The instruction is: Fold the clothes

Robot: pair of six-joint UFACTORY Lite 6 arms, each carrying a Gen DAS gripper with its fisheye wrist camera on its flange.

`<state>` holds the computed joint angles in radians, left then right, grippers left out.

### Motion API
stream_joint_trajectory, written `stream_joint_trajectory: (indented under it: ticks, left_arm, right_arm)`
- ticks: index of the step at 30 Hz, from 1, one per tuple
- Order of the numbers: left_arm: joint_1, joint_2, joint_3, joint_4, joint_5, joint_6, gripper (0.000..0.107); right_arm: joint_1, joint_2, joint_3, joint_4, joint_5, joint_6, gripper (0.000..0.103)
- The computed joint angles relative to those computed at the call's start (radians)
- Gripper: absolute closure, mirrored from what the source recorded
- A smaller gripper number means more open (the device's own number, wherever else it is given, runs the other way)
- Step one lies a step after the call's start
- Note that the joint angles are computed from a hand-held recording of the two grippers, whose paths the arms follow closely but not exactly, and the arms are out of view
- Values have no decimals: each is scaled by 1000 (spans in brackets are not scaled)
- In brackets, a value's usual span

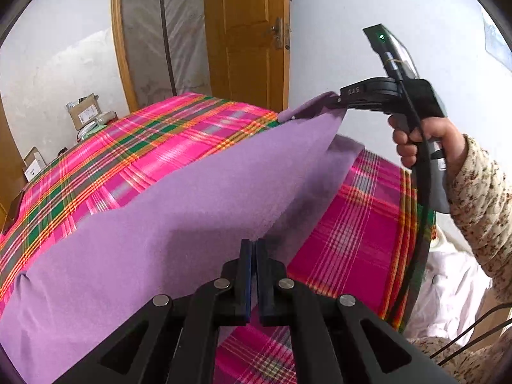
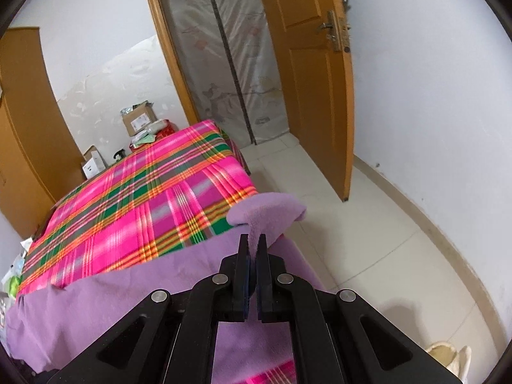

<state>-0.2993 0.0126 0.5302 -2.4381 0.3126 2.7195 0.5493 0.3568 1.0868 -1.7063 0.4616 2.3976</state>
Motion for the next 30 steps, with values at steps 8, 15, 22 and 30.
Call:
stream_joint_trajectory:
  ticks: [8,15,22,30]
  left_arm:
    - [-30,40,-23,-102,-2,109,105]
    - [-10,59,-14,3,0,11,105]
    - [-7,77,7,72,-13,-59,104]
    - [40,44,31,437,-8,-433,103]
  right_arm:
    - [5,-30,-132,-110,9,175,100]
    - [13,-31,-179,-146,6,238,100]
    - [-5,-22,-162,-25,-31,89,99]
    - [-48,-45,-159,35,-58,-62,77]
